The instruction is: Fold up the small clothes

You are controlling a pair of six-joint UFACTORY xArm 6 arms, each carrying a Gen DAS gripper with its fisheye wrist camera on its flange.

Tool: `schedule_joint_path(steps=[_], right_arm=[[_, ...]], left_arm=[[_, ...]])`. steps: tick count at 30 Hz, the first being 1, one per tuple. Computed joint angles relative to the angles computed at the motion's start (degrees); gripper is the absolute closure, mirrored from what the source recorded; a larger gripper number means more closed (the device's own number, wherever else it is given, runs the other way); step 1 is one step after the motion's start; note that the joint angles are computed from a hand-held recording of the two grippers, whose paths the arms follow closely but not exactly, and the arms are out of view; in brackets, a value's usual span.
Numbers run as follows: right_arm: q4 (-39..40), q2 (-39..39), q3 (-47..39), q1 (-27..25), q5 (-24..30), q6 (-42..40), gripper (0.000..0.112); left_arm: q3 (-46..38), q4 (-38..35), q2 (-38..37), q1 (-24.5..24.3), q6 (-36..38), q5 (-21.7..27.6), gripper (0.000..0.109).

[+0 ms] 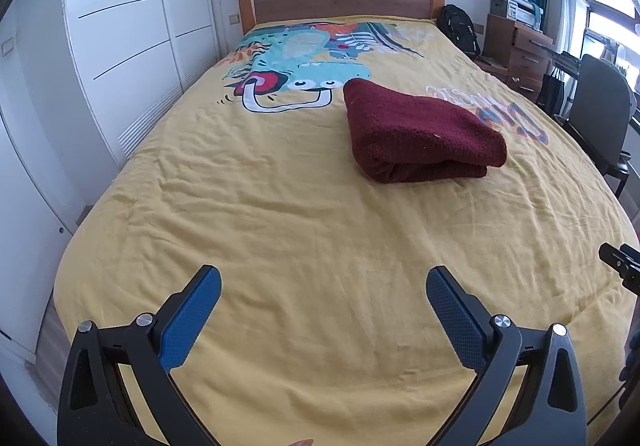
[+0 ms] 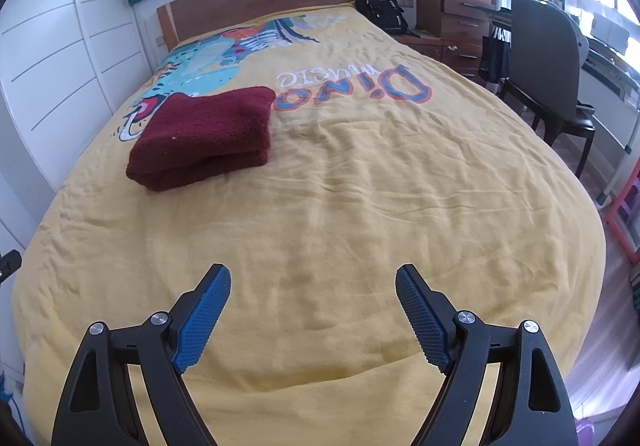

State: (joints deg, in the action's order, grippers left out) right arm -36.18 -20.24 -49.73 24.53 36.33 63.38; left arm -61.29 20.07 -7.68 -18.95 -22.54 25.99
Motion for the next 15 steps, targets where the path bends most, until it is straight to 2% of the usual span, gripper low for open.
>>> schedule_joint_path(steps=[5, 15], right_arm=[[-1.47, -0.12, 0.27, 0.0, 0.3, 1.02, 0.01], [-3.39, -0.21, 0.15, 0.14, 1.32, 2.11, 0.01]], left_arm=[[-0.02, 0.14, 0.16, -0.16, -0.04, -0.03, 0.007], [-0.12, -0.25, 0.43, -0.34, 0.11, -0.07, 0.007]])
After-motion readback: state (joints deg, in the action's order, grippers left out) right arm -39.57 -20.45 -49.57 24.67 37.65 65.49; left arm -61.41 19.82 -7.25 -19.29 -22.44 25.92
